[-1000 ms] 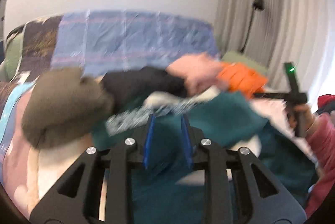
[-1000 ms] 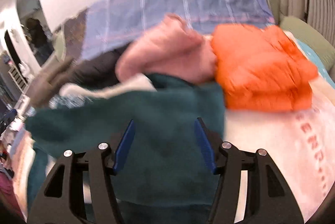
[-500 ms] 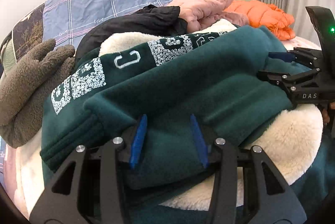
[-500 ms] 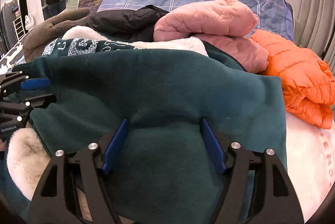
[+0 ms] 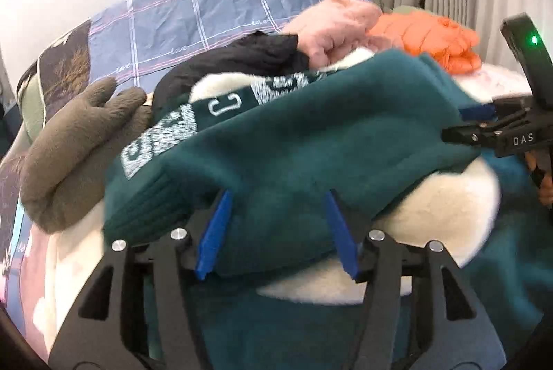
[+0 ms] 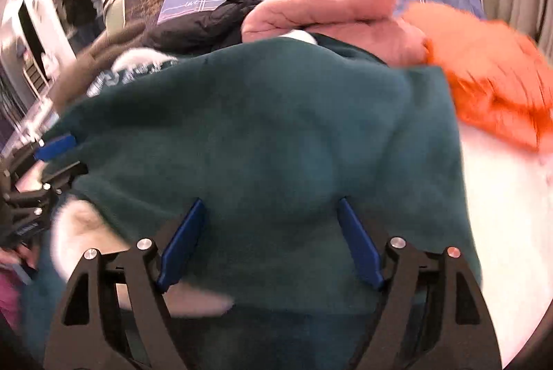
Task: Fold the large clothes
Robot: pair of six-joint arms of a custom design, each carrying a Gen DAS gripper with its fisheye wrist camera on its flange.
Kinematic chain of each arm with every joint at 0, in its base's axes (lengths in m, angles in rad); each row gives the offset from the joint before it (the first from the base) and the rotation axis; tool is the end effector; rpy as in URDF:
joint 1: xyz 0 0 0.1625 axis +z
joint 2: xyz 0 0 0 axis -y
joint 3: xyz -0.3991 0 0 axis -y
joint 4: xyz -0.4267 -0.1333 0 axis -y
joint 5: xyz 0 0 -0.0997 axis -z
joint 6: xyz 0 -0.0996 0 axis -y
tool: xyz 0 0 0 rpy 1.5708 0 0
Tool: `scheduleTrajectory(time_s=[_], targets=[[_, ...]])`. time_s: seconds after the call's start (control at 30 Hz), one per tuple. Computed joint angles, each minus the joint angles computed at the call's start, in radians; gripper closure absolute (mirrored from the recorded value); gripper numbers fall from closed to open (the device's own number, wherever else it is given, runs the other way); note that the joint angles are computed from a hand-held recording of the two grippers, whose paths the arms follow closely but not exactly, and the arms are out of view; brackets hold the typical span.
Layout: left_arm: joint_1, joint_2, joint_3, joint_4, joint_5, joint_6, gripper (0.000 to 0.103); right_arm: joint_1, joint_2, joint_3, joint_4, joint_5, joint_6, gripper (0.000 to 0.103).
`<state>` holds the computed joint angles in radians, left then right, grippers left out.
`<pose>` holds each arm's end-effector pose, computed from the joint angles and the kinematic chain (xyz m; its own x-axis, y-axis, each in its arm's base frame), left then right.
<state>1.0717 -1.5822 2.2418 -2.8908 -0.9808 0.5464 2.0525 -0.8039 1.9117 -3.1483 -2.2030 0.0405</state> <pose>-0.0555 -0.4961 0.2959 -0.5665 0.4441 -0.6942 0.7869 0.5415 -0.2958 0.3406 -0.4908 0.0416 -0.8549 -0.1046 0.5082 -0.3788 0.7951 -0.4736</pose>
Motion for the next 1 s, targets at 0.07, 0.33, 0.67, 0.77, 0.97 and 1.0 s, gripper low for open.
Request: scheduleTrajectory(time_s=[0.07, 0.33, 0.67, 0.77, 0.97, 1.0], targets=[[-0.024, -0.108, 0.036, 0.053, -0.024, -0.026, 0.04, 0.017, -0.069, 0.08, -0.066, -0.006, -0.014, 0.024], [0.052, -0.492, 0.134, 0.382, -0.017, -0.184, 0.031, -0.022, -0.375, 0.433, -0.104, -0.027, 0.082, 0.024], [0.146, -0.77, 0.237, 0.694, -0.154, -0.287, 0.031, -0.069, -0.432, 0.664, -0.264, 0.179, 0.174, 0.029], [0.165, -0.83, 0.25, 0.747, -0.219, -0.305, 0.031, -0.031, -0.458, 0.704, -0.277, 0.186, 0.199, 0.03], [0.233, -0.949, 0.275, 0.821, -0.369, -0.323, 0.031, -0.006, -0.479, 0.798, -0.349, 0.295, 0.254, 0.032], [0.256, -0.947, 0.273, 0.816, -0.408, -0.321, 0.031, -0.008, -0.468, 0.802, -0.368, 0.305, 0.254, 0.032]])
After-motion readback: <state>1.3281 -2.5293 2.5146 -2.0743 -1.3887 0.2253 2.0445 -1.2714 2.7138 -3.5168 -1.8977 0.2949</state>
